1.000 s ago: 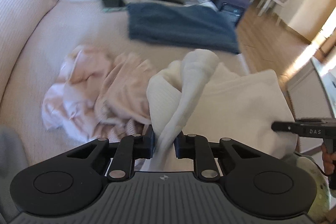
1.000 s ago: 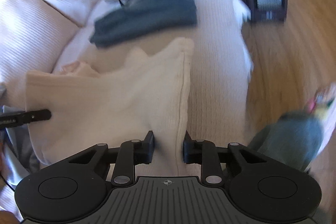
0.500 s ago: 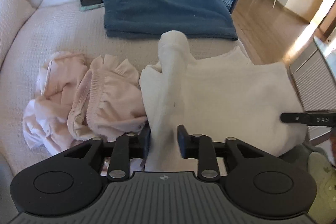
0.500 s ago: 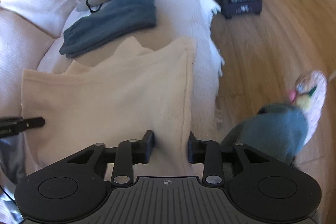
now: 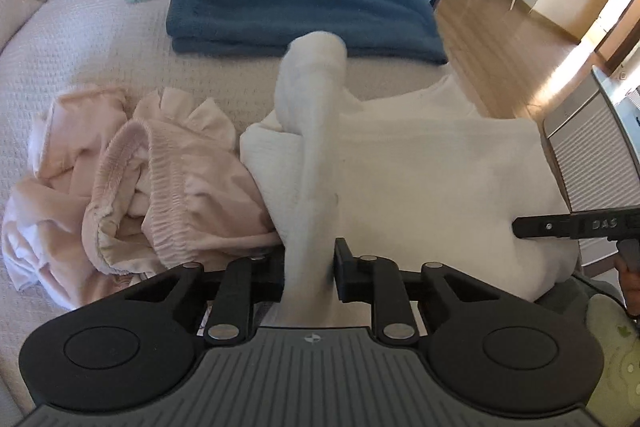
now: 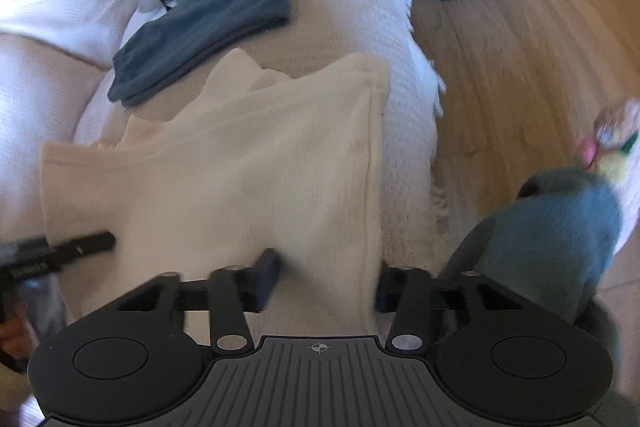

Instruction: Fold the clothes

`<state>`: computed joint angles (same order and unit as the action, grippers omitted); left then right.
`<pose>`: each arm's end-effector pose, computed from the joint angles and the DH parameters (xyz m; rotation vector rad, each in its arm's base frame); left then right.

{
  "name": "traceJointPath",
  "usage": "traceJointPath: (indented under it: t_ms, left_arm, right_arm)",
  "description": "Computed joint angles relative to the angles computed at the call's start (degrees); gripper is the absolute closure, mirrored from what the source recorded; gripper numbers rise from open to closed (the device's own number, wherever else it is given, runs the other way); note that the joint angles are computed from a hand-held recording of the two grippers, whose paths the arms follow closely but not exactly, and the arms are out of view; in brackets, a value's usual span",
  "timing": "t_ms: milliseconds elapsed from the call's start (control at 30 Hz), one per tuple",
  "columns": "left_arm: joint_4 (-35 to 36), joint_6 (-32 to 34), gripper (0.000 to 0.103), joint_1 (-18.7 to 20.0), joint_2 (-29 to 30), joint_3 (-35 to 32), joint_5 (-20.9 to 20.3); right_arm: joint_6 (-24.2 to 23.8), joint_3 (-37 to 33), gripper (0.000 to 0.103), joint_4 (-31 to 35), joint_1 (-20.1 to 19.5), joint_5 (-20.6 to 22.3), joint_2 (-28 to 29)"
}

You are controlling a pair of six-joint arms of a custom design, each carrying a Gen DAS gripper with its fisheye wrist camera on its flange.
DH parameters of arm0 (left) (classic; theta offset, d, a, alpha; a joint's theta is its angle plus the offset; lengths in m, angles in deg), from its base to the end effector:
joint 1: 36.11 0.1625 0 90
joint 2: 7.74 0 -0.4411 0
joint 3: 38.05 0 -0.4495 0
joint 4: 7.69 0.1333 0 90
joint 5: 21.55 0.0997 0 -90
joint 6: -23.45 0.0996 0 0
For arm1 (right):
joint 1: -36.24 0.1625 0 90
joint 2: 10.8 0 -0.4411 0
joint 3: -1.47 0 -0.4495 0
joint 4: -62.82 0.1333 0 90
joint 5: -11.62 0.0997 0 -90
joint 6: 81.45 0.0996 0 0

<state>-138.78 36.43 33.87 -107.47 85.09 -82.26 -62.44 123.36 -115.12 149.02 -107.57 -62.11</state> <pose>0.0138 -0.4939 0.3662 0.6411 2.5386 -0.4481 0.2896 -0.4709 0.0296 -0.0185 -2.7044 0.6364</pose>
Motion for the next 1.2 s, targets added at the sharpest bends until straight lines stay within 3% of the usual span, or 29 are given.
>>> traceJointPath:
  t_ms: [67, 333, 567, 733, 800, 933, 1067, 1200]
  left_arm:
    - [1.4, 0.5, 0.085, -0.5, -1.4, -0.3, -1.1]
    - [5.2, 2.0, 0.087, -4.4, -7.2, -1.5, -3.0]
    - [4.2, 4.0, 0.086, -6.9, -6.0, -4.2, -2.5]
    - [2.8, 5.6, 0.086, -7.5, -6.5, -2.2, 3.9]
    - [4.7, 4.5, 0.086, -5.4, -6.0, -2.1, 5.1]
    - [10.2, -0.3, 0.077, -0.6, -3.9, -2.1, 8.1]
    - [11.7, -2.6, 0.066, 0.8, -5.5, -2.3, 6.7]
    - [11.3, -3.0, 0.062, -0.5, -8.4, -2.7, 6.8]
  right_arm:
    - [-0.7, -0.1, 0.075, 0.0, 1.5, -2.3, -0.2]
    - [-3.3, 2.0, 0.077, -6.4, 8.7, -6.4, -3.4]
    - [-7.6, -0.3, 0.077, -8.6, 12.0, -9.2, -4.8]
    - [-8.5, -2.6, 0.077, -7.6, 9.9, -5.9, -2.0]
    - [-7.0, -3.1, 0.077, -5.7, 8.1, -3.5, -0.2]
    - [-5.0, -4.3, 0.077, 1.4, 6.6, -4.0, 2.8]
    - [-3.9, -3.6, 0.076, 1.9, 5.5, -3.8, 2.9]
    - [-3.5, -4.2, 0.072, 3.4, 5.7, -4.1, 3.0]
